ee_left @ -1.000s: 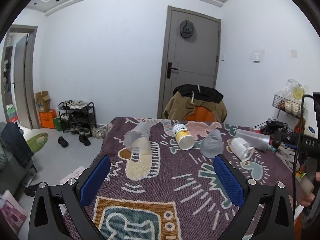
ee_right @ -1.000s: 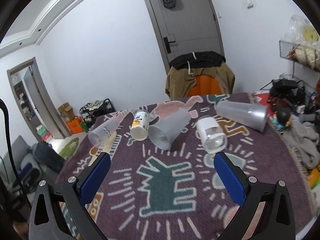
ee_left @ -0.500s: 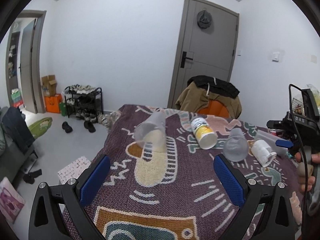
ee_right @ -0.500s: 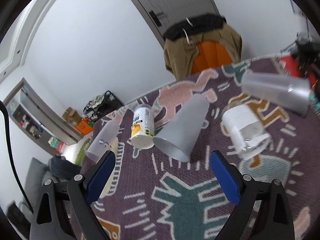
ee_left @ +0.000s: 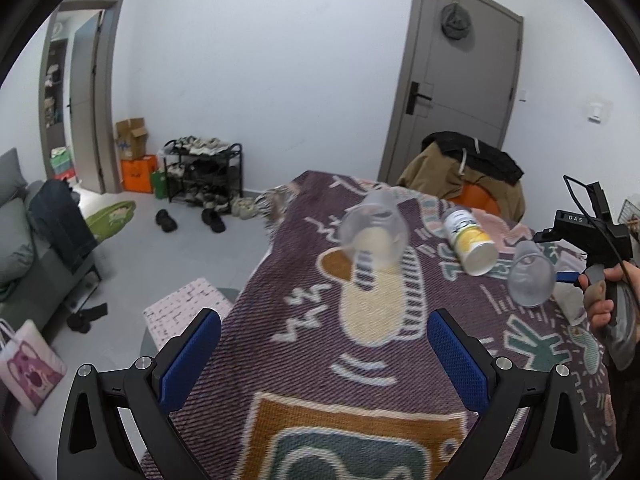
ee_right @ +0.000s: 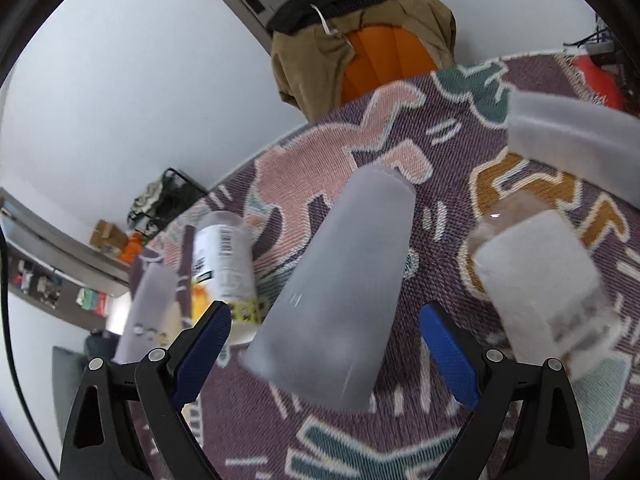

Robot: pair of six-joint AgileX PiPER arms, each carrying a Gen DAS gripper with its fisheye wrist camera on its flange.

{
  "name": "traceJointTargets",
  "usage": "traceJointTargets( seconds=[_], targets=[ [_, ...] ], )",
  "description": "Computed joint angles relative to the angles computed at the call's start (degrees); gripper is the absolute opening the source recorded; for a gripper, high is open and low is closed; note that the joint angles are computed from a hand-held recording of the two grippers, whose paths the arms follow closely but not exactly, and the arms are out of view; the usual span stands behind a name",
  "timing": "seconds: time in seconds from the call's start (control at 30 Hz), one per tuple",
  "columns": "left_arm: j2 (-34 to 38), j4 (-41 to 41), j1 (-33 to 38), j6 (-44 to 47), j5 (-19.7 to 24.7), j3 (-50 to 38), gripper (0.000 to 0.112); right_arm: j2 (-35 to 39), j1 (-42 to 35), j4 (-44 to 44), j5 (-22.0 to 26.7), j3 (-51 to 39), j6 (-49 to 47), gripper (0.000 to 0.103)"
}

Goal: Flip cup upside down
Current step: 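Move the right gripper to the grey frosted cup lying on its side and grasp it, then lift the grey frosted cup with the right gripper toward the left gripper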

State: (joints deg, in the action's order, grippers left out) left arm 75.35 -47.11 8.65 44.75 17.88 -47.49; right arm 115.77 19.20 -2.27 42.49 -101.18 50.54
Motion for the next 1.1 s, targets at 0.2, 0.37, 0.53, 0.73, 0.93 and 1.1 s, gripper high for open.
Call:
traceJointTargets(
  seconds=[0.2,0.37,0.53,0.73,0.93,1.1],
  targets=[
    [2.3,0.9,1.8,-0.5,-0.3,-0.8,0.103,7.8,-1.2,3.5,6.7,-10.3,-1.6,0.096],
    [3.6,2.9,2.3,-3.4,0.5,-2.1,0.103,9.9,-2.8,9.0,8.1,-12.7,-6.0,0.083],
    [3.8,2.3,1.8,-3.5,0.4,-2.2,0.103,2.6,-2.2,11.3,1.9,-3.1,-9.4,0.074],
    [3.4,3.0,0.2,-5.4,1.5,-2.6,0.103,-6.2,-0.5,12.6,-3.9,7.0,-11.2,0.074],
    [1.3,3.1,-1.4,-5.2,2.6,-2.0,0.103,-14.4,2.7,13.8,-9.2,17.2,-11.5,0.074],
    [0.0,2.0,-1.3,-3.8,4.0,-1.1,0.103,-18.7,6.7,12.1,-13.1,23.7,-9.0,0.074]
  ],
)
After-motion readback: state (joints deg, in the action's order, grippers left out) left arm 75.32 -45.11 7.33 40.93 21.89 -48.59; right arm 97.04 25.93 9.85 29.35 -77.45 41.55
